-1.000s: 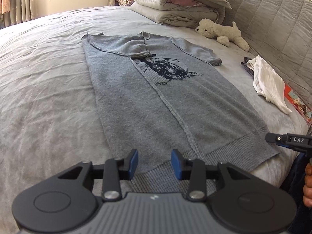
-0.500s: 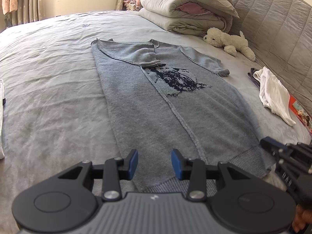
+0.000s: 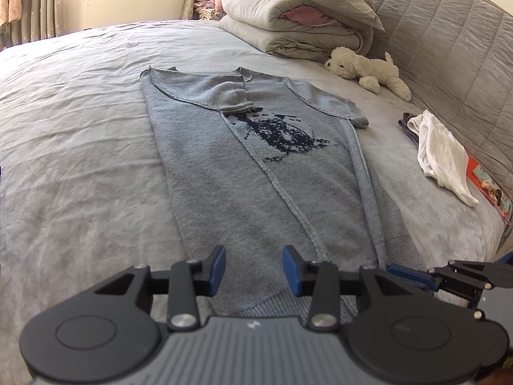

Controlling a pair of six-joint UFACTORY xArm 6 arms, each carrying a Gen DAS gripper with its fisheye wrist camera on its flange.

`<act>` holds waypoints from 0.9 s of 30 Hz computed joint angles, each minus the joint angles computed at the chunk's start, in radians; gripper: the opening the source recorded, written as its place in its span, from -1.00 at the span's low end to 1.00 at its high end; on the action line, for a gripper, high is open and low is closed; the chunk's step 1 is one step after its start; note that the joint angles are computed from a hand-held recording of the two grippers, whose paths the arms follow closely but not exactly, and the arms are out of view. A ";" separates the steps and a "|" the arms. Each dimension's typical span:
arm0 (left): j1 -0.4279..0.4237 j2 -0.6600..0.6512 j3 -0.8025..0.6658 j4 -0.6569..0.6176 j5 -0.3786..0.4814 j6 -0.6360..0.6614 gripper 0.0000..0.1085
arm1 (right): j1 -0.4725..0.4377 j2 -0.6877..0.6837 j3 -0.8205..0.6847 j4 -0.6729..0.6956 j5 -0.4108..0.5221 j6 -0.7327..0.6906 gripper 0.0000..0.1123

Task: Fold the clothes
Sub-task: 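Move the right gripper to the unfolded sweater side and grasp its edge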

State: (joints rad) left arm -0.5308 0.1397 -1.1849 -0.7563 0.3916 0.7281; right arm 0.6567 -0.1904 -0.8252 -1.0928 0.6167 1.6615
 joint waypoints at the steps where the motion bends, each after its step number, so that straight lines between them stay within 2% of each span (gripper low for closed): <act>1: -0.002 -0.002 0.003 -0.015 -0.001 0.019 -0.22 | -0.038 -0.034 0.026 -0.007 -0.069 0.037 -0.63; 2: -0.003 -0.003 0.003 -0.024 0.002 0.031 -0.22 | -0.075 -0.065 0.049 -0.022 -0.133 0.086 -0.37; 3: -0.002 -0.004 0.003 -0.031 0.006 0.041 -0.22 | -0.106 -0.113 0.075 -0.072 -0.156 0.178 -0.16; 4: -0.002 -0.003 0.002 -0.048 0.012 0.058 -0.22 | -0.135 -0.160 0.096 -0.120 -0.168 0.270 0.19; 5: -0.002 -0.002 -0.001 -0.067 0.019 0.077 -0.22 | -0.183 -0.186 0.109 -0.134 -0.189 0.321 0.24; 7: -0.002 0.000 -0.006 -0.092 0.026 0.102 -0.22 | -0.287 -0.230 0.126 -0.127 -0.235 0.385 0.24; 8: -0.003 0.002 -0.008 -0.103 0.028 0.117 -0.22 | -0.368 -0.234 0.131 -0.092 -0.289 0.385 0.24; 10: -0.007 0.007 -0.015 -0.129 0.028 0.149 -0.21 | -0.490 -0.192 0.105 -0.010 -0.371 0.348 0.24; 12: -0.010 0.014 -0.024 -0.155 0.029 0.179 -0.14 | -0.591 -0.107 0.057 0.080 -0.406 0.292 0.24; 14: -0.011 0.025 -0.035 -0.181 0.031 0.206 -0.11 | -0.652 -0.011 0.003 0.136 -0.437 0.276 0.24; 16: -0.008 0.041 -0.049 -0.185 0.031 0.216 -0.11 | -0.709 0.072 -0.035 0.152 -0.513 0.295 0.24; 18: -0.002 0.053 -0.063 -0.174 0.035 0.209 -0.11 | -0.733 0.160 -0.094 0.178 -0.541 0.293 0.24; 21: 0.013 0.075 -0.089 -0.156 0.047 0.190 -0.11 | -0.732 0.256 -0.191 0.165 -0.487 0.317 0.24; 22: 0.018 0.082 -0.098 -0.151 0.051 0.183 -0.11 | -0.731 0.280 -0.217 0.147 -0.481 0.333 0.23; 24: 0.028 0.095 -0.115 -0.139 0.062 0.160 -0.11 | -0.720 0.315 -0.263 0.157 -0.454 0.290 -0.02; 25: 0.032 0.101 -0.124 -0.133 0.067 0.148 -0.11 | -0.711 0.338 -0.294 0.189 -0.434 0.227 -0.49; 26: 0.037 0.105 -0.130 -0.129 0.073 0.140 -0.11 | -0.698 0.356 -0.327 0.194 -0.397 0.206 -0.80; 27: 0.042 0.107 -0.133 -0.131 0.078 0.138 -0.11 | -0.686 0.376 -0.362 0.179 -0.359 0.204 -0.80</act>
